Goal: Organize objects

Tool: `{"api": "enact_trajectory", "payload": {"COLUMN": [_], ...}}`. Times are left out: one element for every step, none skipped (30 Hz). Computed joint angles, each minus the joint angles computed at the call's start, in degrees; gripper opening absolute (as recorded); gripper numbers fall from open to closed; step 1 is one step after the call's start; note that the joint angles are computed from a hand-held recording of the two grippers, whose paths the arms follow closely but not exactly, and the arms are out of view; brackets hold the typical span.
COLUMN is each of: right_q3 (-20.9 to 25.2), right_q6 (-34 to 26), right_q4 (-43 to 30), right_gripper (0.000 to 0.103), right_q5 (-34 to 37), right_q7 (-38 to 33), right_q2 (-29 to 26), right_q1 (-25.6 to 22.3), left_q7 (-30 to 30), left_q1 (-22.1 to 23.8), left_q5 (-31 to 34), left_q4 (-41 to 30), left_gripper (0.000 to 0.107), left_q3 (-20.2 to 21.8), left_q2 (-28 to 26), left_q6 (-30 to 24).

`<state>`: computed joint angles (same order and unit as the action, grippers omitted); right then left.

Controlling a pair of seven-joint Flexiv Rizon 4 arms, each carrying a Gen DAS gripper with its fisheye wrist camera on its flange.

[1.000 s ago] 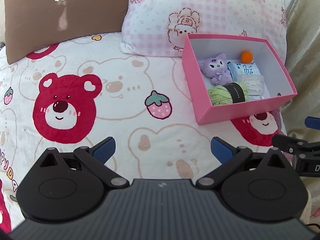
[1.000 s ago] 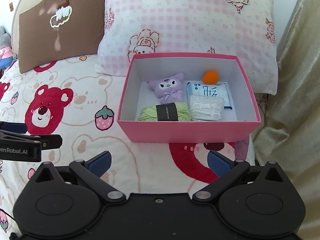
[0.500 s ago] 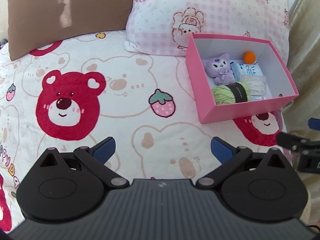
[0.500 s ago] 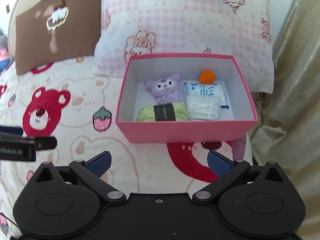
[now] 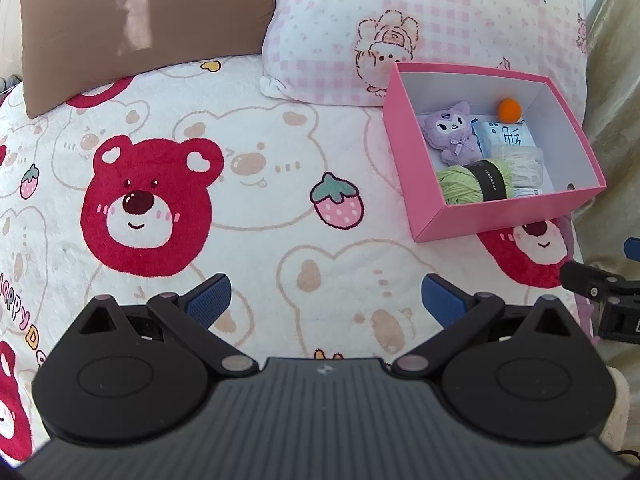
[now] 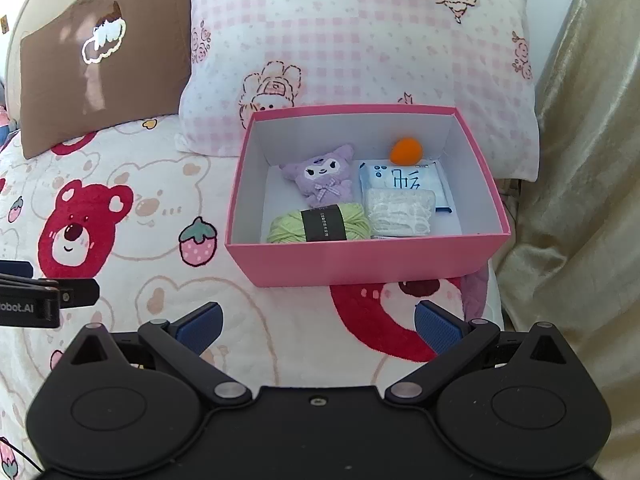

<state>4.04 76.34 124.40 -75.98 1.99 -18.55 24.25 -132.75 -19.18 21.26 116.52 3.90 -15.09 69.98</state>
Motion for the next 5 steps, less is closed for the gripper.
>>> {"api": "enact_trajectory", "payload": {"right_q3": [0.08, 0.07, 0.03, 0.03, 0.05], "right_q6": [-0.25, -0.40, -0.46, -0.47, -0.50], "right_q4": [0.01, 0.02, 0.06, 0.08, 0.11], "right_gripper": [0.103, 0.103, 0.103, 0.103, 0.103], "right_q5": [0.33, 0.43, 0.40, 0.48, 0.64], "right_q7": [-0.24, -0.24, -0.08, 0.00, 0.04], "right_q2": [0.02, 0.06, 0.10, 0.10, 0.09], "right_q1": [0.01, 0.03, 0.04, 0.00, -0.03], "left_q7": [-0.10, 0.01, 0.09, 0.17, 0.30], "left_q1": [-0.06, -0.03, -0.01, 0.03, 0.13], "left_q5": [0.13, 0.15, 0.17, 0.14, 0.02], "left_q4": [-0.04, -0.13, -0.11, -0.08, -0.08], "left_gripper": [0.103, 0.103, 0.103, 0.103, 0.103], "left_q3": [0.05, 0.03, 0.02, -0.02, -0.08], "left_q2": [0.01, -0.03, 0.00, 0.01, -0.02], "left_q6": [-0.10, -0.26, -0.37, -0.45, -0.51]}}
